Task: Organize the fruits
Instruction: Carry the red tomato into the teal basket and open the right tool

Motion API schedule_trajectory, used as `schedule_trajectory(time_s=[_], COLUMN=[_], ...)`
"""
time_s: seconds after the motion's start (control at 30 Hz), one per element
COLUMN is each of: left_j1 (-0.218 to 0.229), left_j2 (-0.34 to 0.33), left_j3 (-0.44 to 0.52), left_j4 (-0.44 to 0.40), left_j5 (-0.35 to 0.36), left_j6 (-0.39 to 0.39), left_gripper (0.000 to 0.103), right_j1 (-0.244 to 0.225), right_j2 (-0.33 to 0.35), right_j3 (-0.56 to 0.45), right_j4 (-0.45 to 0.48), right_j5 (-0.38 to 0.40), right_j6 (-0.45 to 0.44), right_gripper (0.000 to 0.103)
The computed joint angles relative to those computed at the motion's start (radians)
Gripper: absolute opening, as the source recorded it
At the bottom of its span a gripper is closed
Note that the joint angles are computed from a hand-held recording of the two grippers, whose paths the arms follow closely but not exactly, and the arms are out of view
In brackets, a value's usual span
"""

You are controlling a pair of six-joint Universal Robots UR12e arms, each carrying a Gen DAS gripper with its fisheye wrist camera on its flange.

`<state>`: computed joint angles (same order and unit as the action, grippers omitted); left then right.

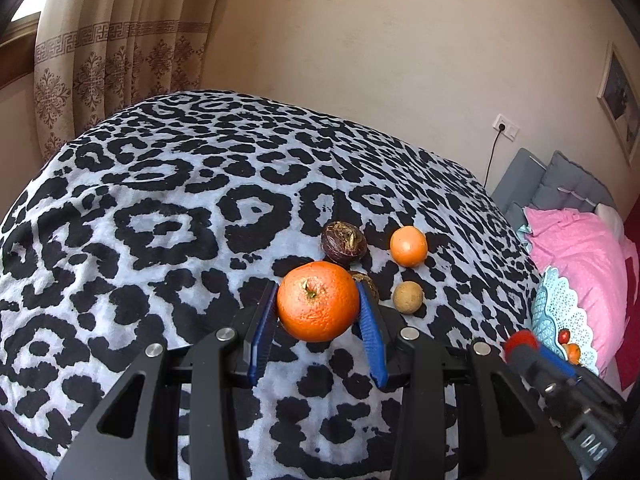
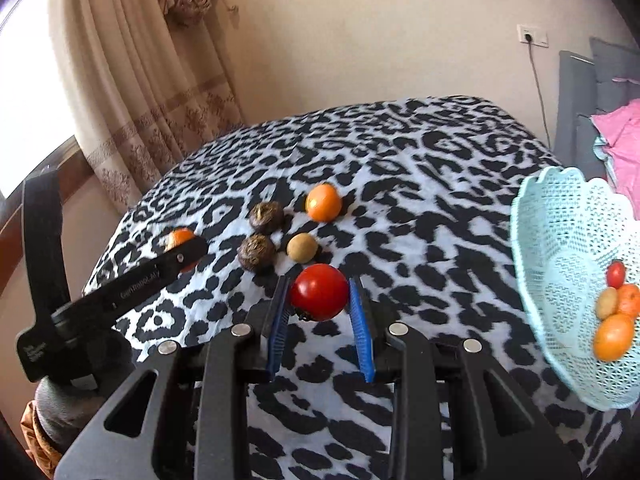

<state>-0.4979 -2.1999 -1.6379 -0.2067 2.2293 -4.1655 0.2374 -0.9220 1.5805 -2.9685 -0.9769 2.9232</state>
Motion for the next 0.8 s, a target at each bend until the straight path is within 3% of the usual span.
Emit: schedule_trajectory(time_s=[0.43, 0.8], left_j1=[-0.004, -0.008], left_j2=[-0.008, -0.017], left_j3=[0.012, 0.023], left_j4=[-0.004, -0.006], left_j5=[-0.005, -0.013], left_j6=[0.024, 0.045], left_gripper=[0.039, 0.039], right_j1=[-0.064, -0.098], right_j2=[-0.019, -0.016], right_j3=[0.038, 0.054], right_j4=[-0.146, -0.159], right_j5=[-0.06, -0.124], right_j6=[0.165, 0.219], right_gripper=[0.03, 0.03])
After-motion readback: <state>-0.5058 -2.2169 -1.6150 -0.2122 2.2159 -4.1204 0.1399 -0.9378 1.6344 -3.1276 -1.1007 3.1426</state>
